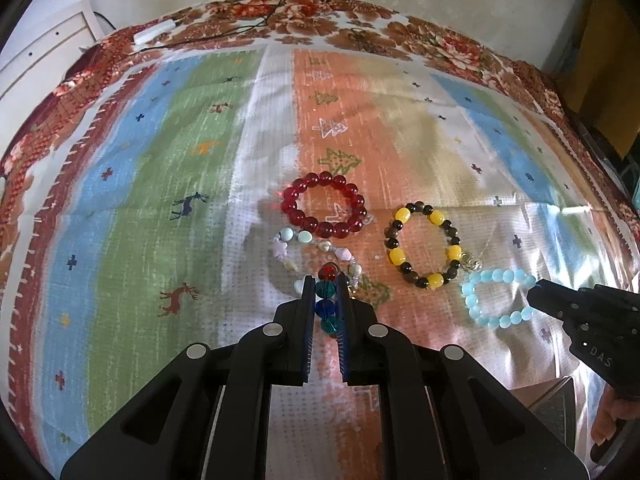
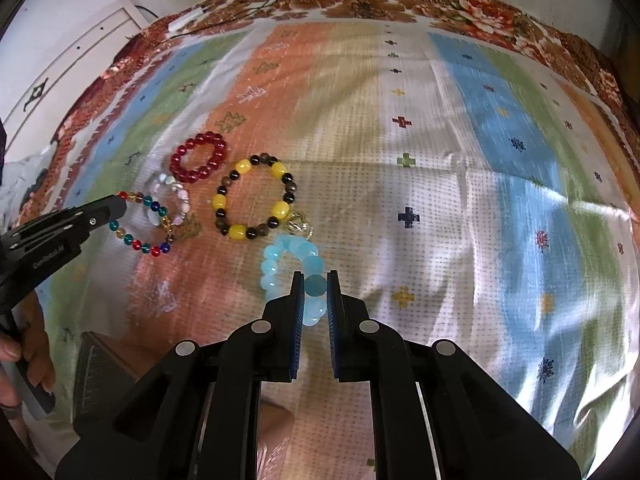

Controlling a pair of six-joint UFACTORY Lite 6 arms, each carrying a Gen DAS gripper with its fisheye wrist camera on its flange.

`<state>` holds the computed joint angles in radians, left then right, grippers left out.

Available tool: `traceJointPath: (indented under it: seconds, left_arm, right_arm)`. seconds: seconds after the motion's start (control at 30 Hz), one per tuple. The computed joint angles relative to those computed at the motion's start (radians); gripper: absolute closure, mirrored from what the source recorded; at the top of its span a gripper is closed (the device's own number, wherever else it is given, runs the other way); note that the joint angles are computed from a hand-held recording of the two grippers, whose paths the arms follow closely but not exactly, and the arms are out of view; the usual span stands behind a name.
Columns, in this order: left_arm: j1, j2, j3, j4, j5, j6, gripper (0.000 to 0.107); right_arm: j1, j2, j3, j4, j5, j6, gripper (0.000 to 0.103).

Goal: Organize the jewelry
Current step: 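Carry the multicolored bracelet with the left gripper while the right carries the blue bracelet to the tin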

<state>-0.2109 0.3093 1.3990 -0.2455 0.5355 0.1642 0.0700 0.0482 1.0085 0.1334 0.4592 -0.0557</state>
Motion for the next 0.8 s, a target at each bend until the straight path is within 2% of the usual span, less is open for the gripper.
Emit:
traceJointPath:
  seconds: [0.8]
  left_arm:
    - [-0.007, -0.162, -0.094, -0.062, -0.018, 0.021, 0.098]
  right_arm:
    - [-0.005, -0.168, -0.059, 0.067, 0.019, -0.047, 0.091]
